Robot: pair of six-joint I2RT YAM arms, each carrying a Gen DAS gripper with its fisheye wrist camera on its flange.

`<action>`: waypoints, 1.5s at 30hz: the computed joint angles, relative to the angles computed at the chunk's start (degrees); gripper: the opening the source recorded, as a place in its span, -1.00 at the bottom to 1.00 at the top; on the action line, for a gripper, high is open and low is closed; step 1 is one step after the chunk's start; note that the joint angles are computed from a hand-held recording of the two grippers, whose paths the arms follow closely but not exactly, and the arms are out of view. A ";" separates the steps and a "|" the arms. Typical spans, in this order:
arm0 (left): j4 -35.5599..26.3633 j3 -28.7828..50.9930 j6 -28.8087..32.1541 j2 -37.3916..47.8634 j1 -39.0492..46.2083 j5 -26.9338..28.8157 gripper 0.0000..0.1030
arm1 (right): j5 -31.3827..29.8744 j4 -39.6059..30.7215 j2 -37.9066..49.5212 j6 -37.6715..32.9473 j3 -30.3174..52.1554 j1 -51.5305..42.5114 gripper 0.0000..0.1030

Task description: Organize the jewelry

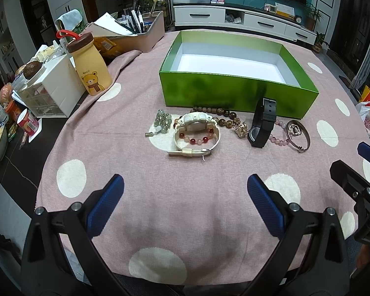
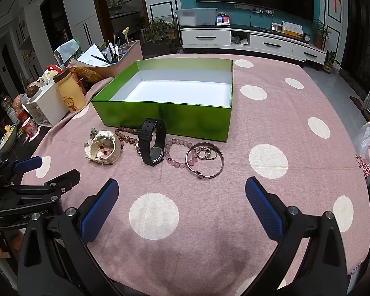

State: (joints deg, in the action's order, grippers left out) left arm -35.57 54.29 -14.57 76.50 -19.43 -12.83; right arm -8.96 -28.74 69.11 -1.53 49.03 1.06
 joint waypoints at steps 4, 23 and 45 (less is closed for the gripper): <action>-0.49 0.41 -0.52 0.15 -0.95 -0.49 0.96 | -0.12 -0.20 -0.20 0.06 0.01 0.03 0.97; -0.81 0.71 -0.76 0.26 -1.38 -0.69 0.96 | -0.64 -0.06 -0.22 0.08 -0.03 -0.24 0.97; -0.91 0.74 -0.85 0.02 -1.59 -0.93 0.96 | -0.99 -0.22 -0.43 0.16 -0.01 -0.46 0.97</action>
